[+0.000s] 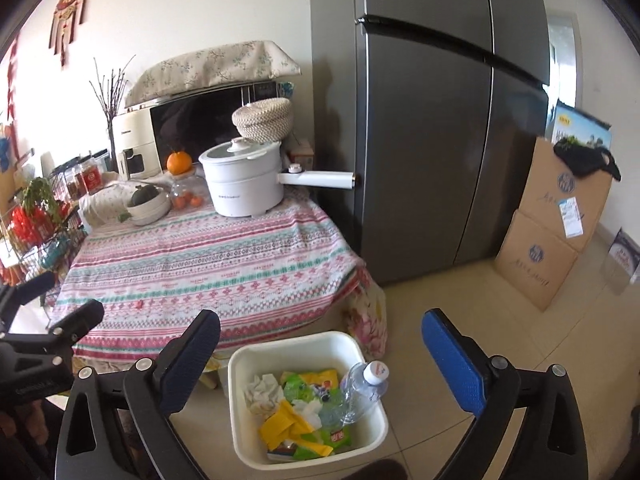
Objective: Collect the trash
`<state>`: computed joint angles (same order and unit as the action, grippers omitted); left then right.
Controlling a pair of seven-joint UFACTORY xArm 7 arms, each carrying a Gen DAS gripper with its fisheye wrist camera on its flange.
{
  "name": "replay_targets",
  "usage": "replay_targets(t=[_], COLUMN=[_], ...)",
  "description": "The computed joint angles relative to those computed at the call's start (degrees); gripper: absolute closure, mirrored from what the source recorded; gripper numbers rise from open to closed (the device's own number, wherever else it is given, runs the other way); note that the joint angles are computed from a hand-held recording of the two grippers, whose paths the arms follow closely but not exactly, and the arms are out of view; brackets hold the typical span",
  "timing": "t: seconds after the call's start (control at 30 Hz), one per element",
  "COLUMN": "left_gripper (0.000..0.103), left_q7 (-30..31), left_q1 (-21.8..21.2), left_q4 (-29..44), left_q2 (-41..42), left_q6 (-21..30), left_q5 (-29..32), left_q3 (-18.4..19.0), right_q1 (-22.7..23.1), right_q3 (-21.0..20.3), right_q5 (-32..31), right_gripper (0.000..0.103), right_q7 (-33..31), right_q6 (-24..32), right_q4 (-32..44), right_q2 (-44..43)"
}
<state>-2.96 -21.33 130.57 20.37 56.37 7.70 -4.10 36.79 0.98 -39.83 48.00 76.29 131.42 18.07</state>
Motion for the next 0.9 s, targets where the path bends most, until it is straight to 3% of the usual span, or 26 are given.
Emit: replay_targets(t=[0.2,0.5,0.9], left_gripper=[0.001,0.001,0.001], left_q7=[0.8,0.6,0.6], left_q1=[1.0,1.8,1.9], left_q4=[2.0,3.0,2.0], left_q2=[0.8,1.4,0.7], left_q6=[0.3,1.1,1.3], left_q5=[-1.6,-3.8,-4.6], left_q3=[-0.1,-0.2,-0.6], right_q1=[3.2,4.7,4.9], right_q3=[-2.8,-6.1,-6.8], right_q5=[-2.3,-0.6,0.5], right_gripper=[0.000,0.000,0.000], right_q7=[-3.7,-6.3,-5.3], right_q6=[3.1,4.4,3.8], right_q4=[9.4,15.6,13.5], right_q2=[6.1,10.1,8.8])
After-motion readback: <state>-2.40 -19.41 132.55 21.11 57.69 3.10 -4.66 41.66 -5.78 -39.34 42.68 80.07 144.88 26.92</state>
